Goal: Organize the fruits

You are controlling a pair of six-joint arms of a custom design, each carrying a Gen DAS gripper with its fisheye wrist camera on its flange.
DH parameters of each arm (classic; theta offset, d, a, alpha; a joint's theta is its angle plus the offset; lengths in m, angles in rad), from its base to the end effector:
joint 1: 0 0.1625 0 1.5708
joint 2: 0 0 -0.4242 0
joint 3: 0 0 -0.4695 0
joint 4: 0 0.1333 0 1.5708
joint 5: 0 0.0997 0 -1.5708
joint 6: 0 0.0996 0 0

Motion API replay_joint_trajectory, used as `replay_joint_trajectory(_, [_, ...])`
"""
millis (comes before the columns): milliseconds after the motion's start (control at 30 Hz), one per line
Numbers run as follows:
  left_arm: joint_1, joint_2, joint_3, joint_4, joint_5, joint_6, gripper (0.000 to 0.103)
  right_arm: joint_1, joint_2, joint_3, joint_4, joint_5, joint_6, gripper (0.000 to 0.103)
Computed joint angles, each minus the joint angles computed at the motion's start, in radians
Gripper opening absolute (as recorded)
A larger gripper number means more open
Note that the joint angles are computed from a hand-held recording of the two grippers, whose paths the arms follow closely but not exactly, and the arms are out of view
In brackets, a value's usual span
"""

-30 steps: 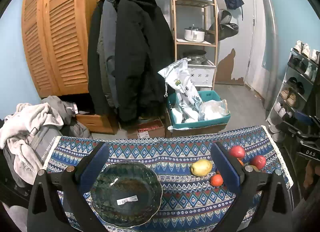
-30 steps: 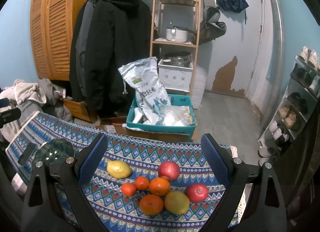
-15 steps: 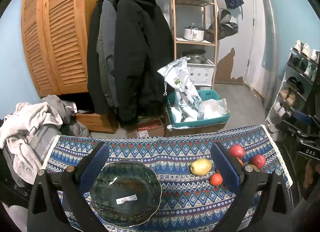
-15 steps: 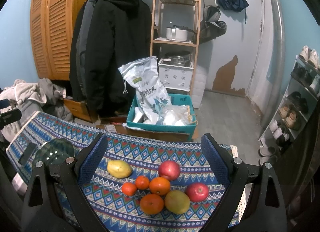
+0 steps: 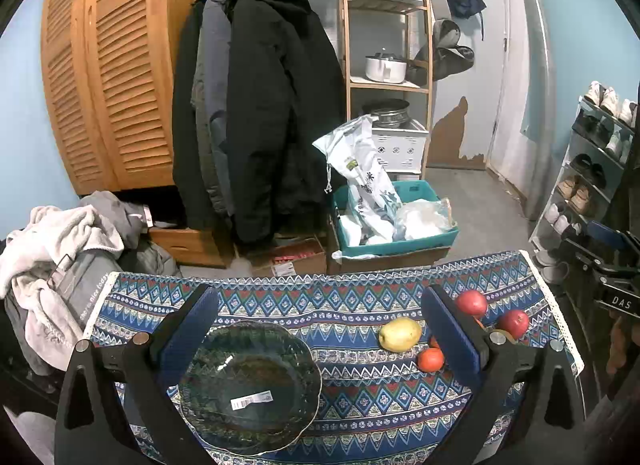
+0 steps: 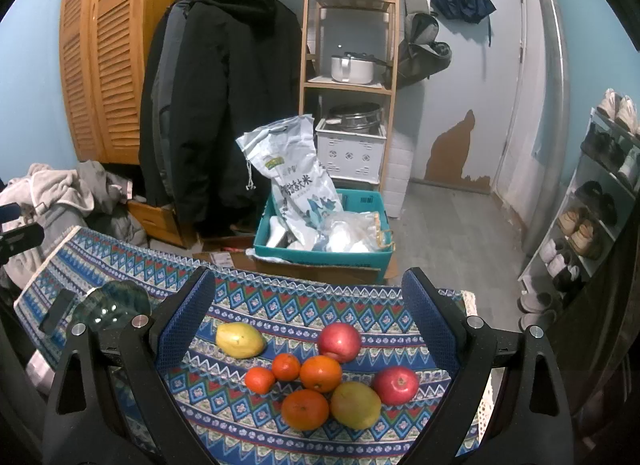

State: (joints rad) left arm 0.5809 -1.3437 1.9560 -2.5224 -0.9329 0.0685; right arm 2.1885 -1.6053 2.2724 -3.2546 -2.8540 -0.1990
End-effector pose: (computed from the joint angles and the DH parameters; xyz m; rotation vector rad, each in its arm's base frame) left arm -0.3962 -0.4905 0.2637 1.1895 2.3262 -0.7832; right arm 0.2803 -0.3292 0.3659 0.0263 -1.8909 1.2226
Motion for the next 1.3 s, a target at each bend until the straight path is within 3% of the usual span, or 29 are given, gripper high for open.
replay_joint_trajectory(433, [-0.001, 0.000, 0.000, -0.003, -0.002, 0.003, 0.102, 0.000, 0.001, 0.000, -0.009, -0.001, -0.006, 0.092])
replay_joint_trajectory(1000, [0.007, 0.042, -0.011, 0.002, 0.000, 0.026, 0.102, -0.022, -0.045, 0.019, 0.066, -0.015, 0.049, 0.092])
replay_joint_trajectory(1300, [0.023, 0.094, -0.051, 0.074, -0.073, 0.009, 0.102, -0.054, -0.106, 0.046, 0.135, -0.030, 0.095, 0.092])
